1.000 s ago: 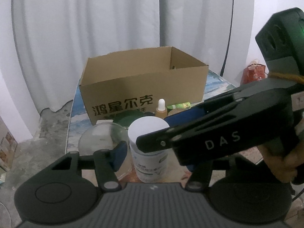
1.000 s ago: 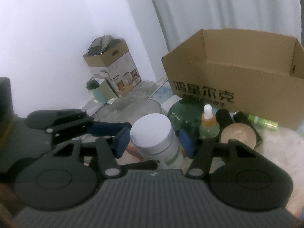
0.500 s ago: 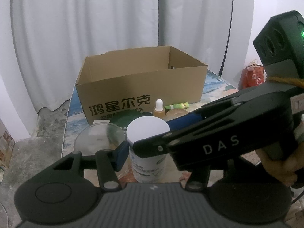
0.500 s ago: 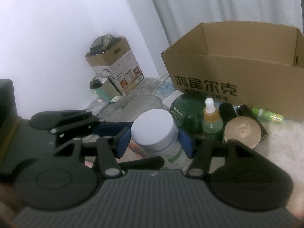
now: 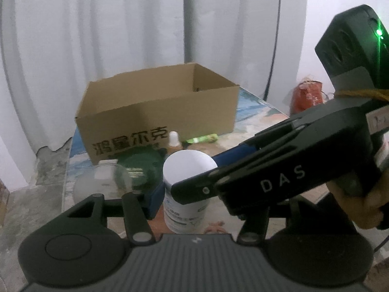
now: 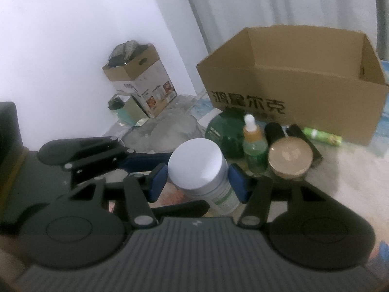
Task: Organize rigid objects
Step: 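Close the right gripper around the white pill bottle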
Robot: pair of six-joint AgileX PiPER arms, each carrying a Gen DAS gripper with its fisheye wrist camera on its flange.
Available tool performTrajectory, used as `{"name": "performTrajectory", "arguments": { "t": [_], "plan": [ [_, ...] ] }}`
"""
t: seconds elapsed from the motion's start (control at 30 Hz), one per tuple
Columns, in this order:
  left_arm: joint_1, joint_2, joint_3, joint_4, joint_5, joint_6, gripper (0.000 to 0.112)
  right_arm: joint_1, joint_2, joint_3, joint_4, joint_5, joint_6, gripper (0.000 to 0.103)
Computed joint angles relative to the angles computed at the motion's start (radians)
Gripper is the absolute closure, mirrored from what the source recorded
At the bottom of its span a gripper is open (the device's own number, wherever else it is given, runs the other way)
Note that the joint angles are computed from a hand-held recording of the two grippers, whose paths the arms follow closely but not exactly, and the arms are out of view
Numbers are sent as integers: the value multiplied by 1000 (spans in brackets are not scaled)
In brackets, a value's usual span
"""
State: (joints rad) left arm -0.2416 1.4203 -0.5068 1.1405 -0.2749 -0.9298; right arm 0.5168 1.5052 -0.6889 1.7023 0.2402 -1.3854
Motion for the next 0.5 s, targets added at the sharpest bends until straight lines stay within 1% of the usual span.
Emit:
{"name": "performTrajectory", "arguments": {
  "t": [0.07,0.13,0.23,0.27,0.33,0.37,0.4,0.5],
  "plan": [
    [-12,5,-2,22,5,-21,54,-3,-9,13,-29,-2,32,48],
    [-20,5,2,-5,7,7,54,-11,-14,28,5,9,-3,47],
    [-14,9,1,14,0,-11,54,-14,-16,33,15,10,-16,46],
    [-13,11,0,7,1,-3,52,-13,-17,32,8,11,-10,45],
    [-12,17,-4,-4,7,11,50,-11,-22,28,-22,8,16,38],
    [-8,21,-6,-3,7,12,47,-11,-24,25,-35,4,24,31],
    [-6,22,-7,3,8,7,44,-8,-29,24,-43,-4,29,27],
    [-6,35,-13,8,14,10,43,-1,-35,13,-68,-18,40,24]
  ]
}}
